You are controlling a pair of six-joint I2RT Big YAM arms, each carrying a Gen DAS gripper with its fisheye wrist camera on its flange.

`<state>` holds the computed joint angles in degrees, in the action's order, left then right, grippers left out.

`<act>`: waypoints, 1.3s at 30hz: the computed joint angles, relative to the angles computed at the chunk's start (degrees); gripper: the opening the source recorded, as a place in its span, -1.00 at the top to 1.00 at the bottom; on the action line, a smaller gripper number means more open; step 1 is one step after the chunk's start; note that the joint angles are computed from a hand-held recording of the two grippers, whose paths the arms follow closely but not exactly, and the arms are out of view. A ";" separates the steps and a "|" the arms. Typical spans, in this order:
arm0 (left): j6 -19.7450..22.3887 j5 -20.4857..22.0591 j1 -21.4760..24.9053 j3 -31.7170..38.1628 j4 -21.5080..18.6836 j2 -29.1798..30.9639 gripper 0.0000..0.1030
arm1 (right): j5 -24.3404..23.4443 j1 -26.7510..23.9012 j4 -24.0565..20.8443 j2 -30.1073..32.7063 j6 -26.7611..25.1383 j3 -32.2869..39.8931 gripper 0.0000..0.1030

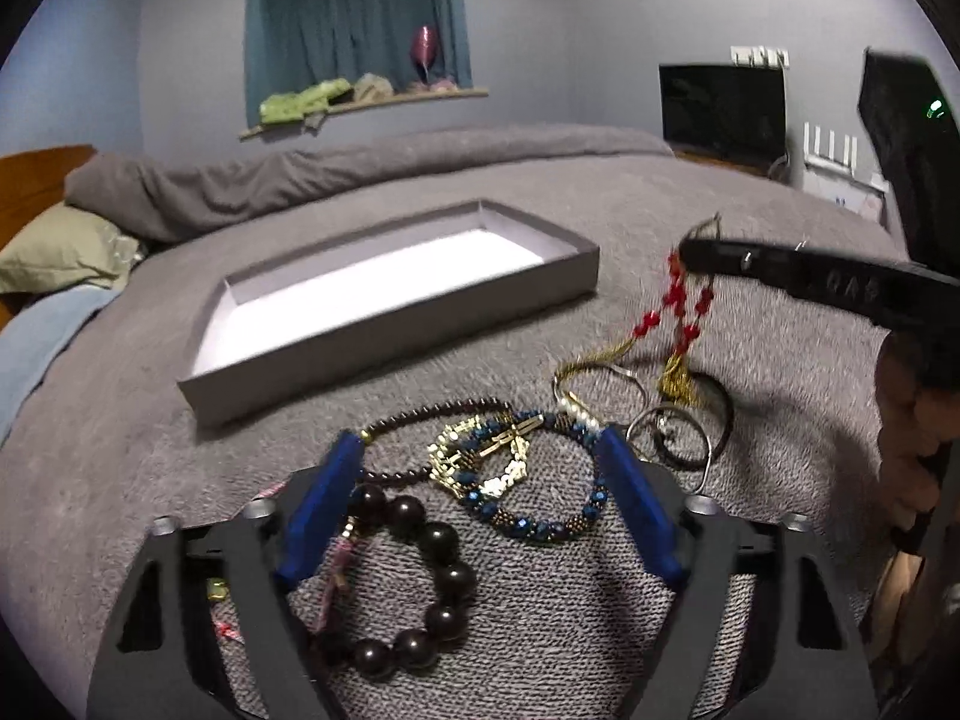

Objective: Organize jewelry
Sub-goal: 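Grasp the blue beaded bracelet with the left tool while the right tool holds the earrings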

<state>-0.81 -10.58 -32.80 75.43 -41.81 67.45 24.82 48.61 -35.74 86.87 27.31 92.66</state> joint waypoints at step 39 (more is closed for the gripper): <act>-0.34 7.06 0.82 -0.38 -2.40 -1.27 0.11 | -0.56 0.67 1.04 -0.92 -0.60 -1.29 0.97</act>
